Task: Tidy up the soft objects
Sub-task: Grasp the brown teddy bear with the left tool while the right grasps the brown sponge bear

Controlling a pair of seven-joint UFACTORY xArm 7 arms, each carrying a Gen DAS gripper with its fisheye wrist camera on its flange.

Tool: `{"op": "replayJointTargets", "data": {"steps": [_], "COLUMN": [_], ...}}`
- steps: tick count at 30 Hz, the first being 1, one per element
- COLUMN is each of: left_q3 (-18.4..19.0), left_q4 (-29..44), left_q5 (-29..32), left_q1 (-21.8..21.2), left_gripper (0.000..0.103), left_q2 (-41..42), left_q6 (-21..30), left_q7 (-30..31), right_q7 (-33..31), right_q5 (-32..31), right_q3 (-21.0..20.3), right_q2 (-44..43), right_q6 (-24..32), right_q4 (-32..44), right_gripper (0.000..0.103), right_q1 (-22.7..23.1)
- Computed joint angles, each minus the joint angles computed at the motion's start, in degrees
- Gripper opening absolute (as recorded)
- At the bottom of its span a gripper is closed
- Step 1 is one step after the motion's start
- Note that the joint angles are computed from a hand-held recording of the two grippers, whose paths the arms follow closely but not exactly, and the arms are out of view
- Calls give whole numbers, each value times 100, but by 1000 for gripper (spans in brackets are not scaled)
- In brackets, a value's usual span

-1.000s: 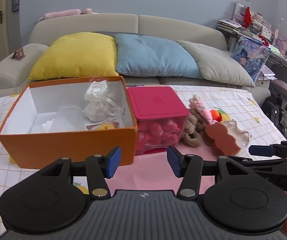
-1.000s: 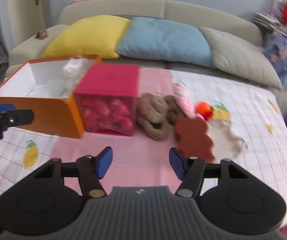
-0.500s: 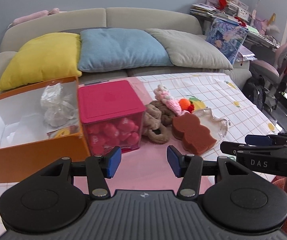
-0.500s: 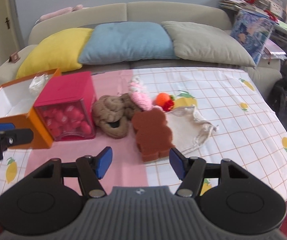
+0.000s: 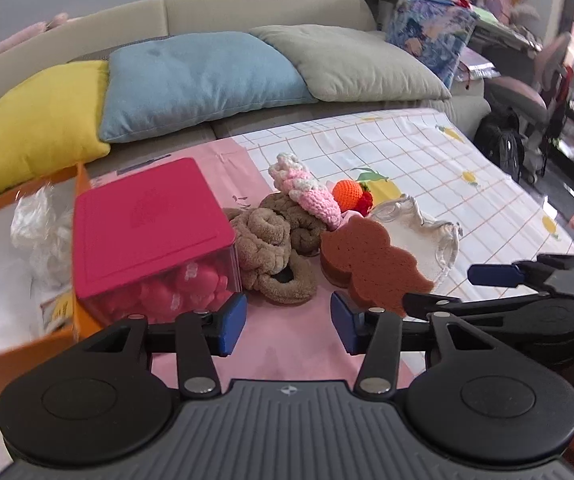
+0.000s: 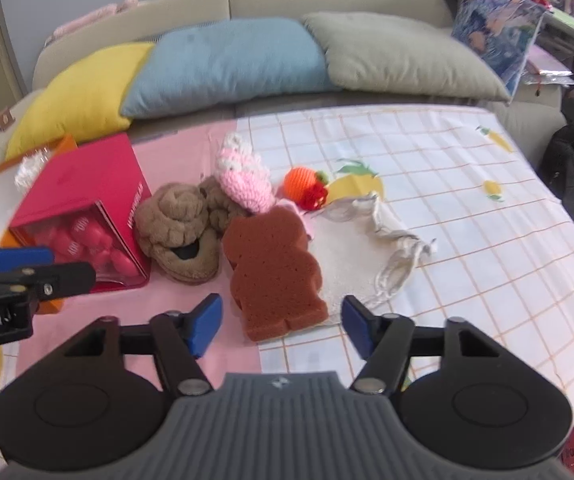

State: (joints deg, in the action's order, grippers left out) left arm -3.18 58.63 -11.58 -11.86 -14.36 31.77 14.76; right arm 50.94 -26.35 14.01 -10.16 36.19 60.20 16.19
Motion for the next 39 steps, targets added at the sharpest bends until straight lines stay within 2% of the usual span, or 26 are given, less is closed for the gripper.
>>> {"op": "replayJointTargets", "data": {"steps": [4,10,12,14,17,20,23,28,30,33,36,38,39], "left_q3": [31,-69,-155,-209,-223,-205,-135,-67,-51,-24,-37,-48,-54], "left_q4": [440,1402,1824,2264,3062,3844,4239,4445,4316,4042,3906,3749,3654], "left_q5": [83,118,479,916,1465,1686,2048,2360,2483,2733,2767,2733,2728], "left_q1": [-52,-41,-12,-14,-91,-163,-299,-418,-462,-537,-548,-526,-519], "left_gripper": [56,55,61,63,63,63,64,66,71,72,54,46,40], "left_q2": [431,1157,1485,1840,2444,3006,3347,3640,3617,3538,3513,3415,3341], "left_q6": [117,574,792,1066,1732,2480,2816,2844,2668,2356,2212,2039,1945], "left_q7": [609,1783,1844,1764,1484,1374,1312,1250,1250,1228,1218,1157,1129], "right_q7": [-402,-756,-781,-787,-837,-835,-836,-794,-836,-855,-930,-913,-918], "right_q5": [98,353,365,418,546,546,620,622,557,482,609,518,484], "right_q3": [-121,-363,-423,-481,-546,-609,-656,-689,-682,-674,-652,-644,-641], "right_q2": [430,907,1037,1156,1317,1423,1458,1437,1451,1437,1400,1372,1356], "right_q6": [-39,-235,-315,-398,-448,-446,-523,-653,-634,-618,-614,-584,-569], "right_q4": [227,543,643,732,853,919,885,751,764,756,717,692,680], "right_gripper": [72,72,72,72,72,72,72,72,72,72,72,71,68], "right_q1": [31,85,103,120,154,191,199,206,224,253,254,272,276]}}
